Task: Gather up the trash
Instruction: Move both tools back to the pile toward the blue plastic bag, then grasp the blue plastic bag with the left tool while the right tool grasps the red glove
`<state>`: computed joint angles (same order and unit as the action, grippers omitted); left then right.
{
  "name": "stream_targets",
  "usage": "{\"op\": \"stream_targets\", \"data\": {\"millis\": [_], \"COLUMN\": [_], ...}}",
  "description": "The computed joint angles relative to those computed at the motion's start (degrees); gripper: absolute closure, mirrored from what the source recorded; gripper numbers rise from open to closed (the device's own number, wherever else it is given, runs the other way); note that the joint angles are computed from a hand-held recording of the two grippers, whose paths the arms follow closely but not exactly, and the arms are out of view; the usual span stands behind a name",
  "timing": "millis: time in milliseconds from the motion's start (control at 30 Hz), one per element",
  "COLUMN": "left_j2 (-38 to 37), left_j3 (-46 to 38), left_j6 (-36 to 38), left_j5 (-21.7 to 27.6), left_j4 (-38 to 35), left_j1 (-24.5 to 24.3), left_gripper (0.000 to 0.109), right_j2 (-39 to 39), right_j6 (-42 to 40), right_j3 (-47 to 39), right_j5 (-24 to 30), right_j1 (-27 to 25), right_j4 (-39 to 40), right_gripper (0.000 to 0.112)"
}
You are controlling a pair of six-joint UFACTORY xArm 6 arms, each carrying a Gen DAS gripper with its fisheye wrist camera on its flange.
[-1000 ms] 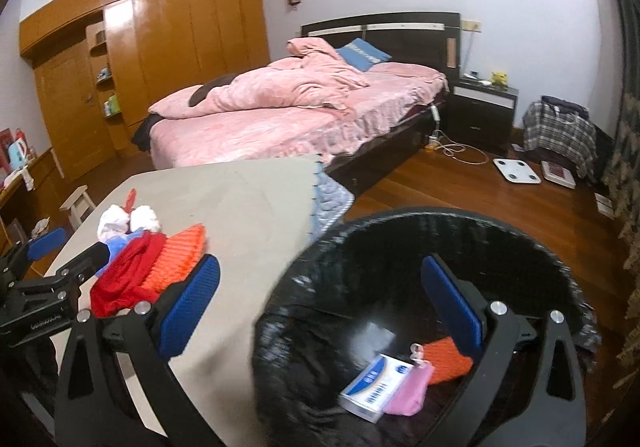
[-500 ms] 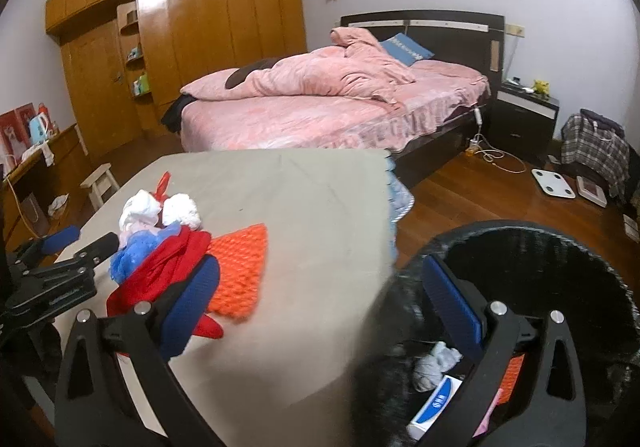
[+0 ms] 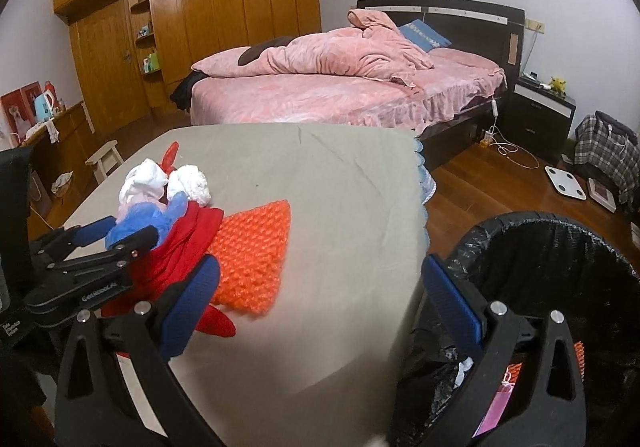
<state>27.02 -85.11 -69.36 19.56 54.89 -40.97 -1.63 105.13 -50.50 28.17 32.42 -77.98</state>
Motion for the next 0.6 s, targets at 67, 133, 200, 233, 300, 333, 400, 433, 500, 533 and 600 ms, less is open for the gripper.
{"op": "stream_targets", "data": {"millis": [67, 133, 200, 233, 300, 333, 400, 433, 500, 533, 600], "left_j2": [0.4, 0.6, 0.7, 0.7, 0.4, 0.2, -0.6, -0.7, -1.1, -1.2, -0.8], "left_j3": [-0.3, -0.6, -0.8, -0.8, -0.6, -0.4, 0.6, 0.8, 1.3, 1.5, 1.2], "left_j6": [0.5, 1.1, 0.6, 0.0, -1.4, -2.8, -4.3, -4.2, -4.8, -5.2, -4.1], "left_j5": [-0.7, -1.0, -0.8, -0.5, 0.3, 1.4, 2.2, 2.2, 3.3, 3.5, 2.8], "left_j4": [-0.9, -1.8, -1.7, -1.4, -0.4, 0.7, 1.2, 0.9, 1.1, 1.3, 0.1], "left_j1": [-0.1, -0.1, -0.2, -0.3, -0.6, -0.8, -1.1, -1.1, -1.4, -1.4, -1.1], "left_gripper": [0.045, 0.048, 0.050, 0.050, 0.050, 0.047, 0.045, 0.042, 0.038, 0.038, 0.039], "right_j2": [0.2, 0.2, 0.2, 0.6, 0.6, 0.6, 0.5, 0.5, 0.5, 0.4, 0.4], "right_j6": [-0.2, -0.3, -0.3, -0.3, -0.3, -0.5, -0.6, -0.6, -0.7, -0.6, -0.5], "right_j3": [-0.1, 0.1, 0.2, -0.2, -0.3, -0.2, -0.2, -0.2, -0.1, 0.0, 0.0], "right_j5": [0.1, 0.0, 0.1, 0.0, -0.1, -0.3, -0.4, -0.5, -0.5, -0.6, -0.6], "right_j1": [0.1, 0.1, 0.1, 0.1, 0.1, -0.1, -0.1, -0.1, -0.1, -0.1, 0.0], "right_j4": [0.3, 0.5, 0.7, 0.8, 0.8, 0.8, 0.7, 0.6, 0.6, 0.6, 0.7], "right_gripper": [0.014, 0.014, 0.014, 0.014, 0.014, 0.014, 0.014, 0.014, 0.014, 0.014, 0.014]}}
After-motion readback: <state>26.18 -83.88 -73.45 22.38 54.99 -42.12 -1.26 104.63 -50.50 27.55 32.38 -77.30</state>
